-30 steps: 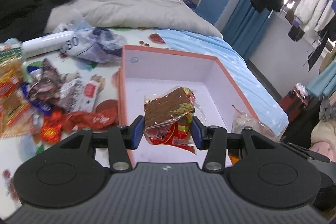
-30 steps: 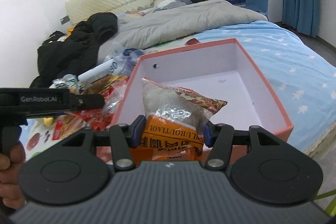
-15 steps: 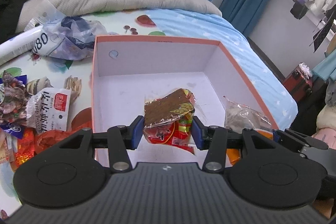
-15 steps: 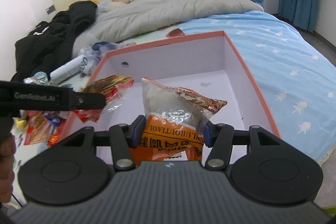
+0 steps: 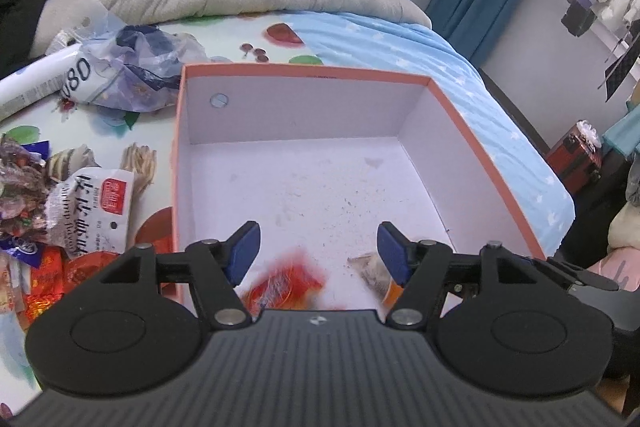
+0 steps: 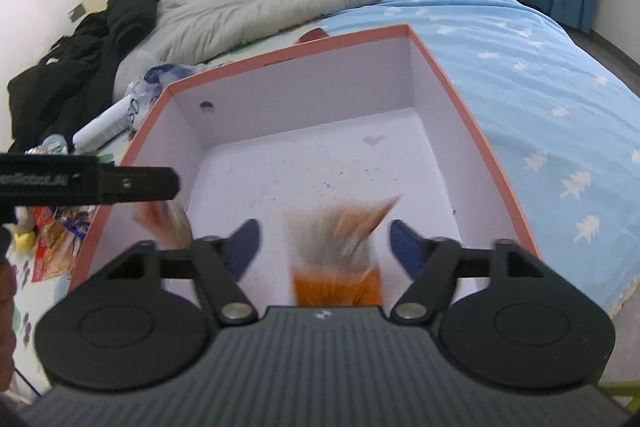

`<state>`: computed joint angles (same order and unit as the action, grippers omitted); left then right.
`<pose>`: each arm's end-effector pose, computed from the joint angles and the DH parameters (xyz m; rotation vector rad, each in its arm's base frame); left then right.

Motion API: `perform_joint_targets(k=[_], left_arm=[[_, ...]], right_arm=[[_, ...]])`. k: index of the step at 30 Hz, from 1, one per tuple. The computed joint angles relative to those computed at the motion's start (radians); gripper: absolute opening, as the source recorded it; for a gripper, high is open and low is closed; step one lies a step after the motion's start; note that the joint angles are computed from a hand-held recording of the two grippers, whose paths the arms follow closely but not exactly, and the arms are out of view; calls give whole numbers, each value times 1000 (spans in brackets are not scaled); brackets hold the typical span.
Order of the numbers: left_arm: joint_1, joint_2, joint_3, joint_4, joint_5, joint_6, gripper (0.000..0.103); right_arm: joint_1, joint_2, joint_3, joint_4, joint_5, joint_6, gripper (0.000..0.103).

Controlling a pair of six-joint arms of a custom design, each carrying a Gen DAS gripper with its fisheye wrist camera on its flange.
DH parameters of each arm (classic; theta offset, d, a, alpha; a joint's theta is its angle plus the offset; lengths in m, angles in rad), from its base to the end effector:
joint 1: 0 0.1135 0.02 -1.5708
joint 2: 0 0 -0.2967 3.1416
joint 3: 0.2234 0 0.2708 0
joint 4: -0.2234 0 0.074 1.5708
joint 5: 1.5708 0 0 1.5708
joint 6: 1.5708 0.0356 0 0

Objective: Organize snacks
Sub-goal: 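Open both tools to drop the packets into the pink box, then withdraw both tools from the box back toward the snack pile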

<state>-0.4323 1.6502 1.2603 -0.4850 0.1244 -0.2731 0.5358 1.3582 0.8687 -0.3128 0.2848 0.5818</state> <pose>0.3438 -0.1635 0.2805 0.2542 2.4792 -0.4578 0.2578 0.1414 0.2545 0.1893 2.3348 0.2170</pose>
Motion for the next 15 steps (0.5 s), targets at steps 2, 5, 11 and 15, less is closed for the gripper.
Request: perform_joint_targets(k=[2, 5, 11, 15], left_arm=[[1, -31, -13, -7, -10, 2, 70], [-1, -95, -41, -16, -27, 4, 70], [-16, -260, -105, -58, -51, -5, 70], [-27, -387, -151, -104, -63, -20, 70]], right_arm=[[1, -15, -5, -3, 5, 14, 77], [26, -51, -12, -19, 32, 26, 77], [127, -149, -19, -82, 119, 82, 77], [234, -214, -16, -143, 200, 146, 77]])
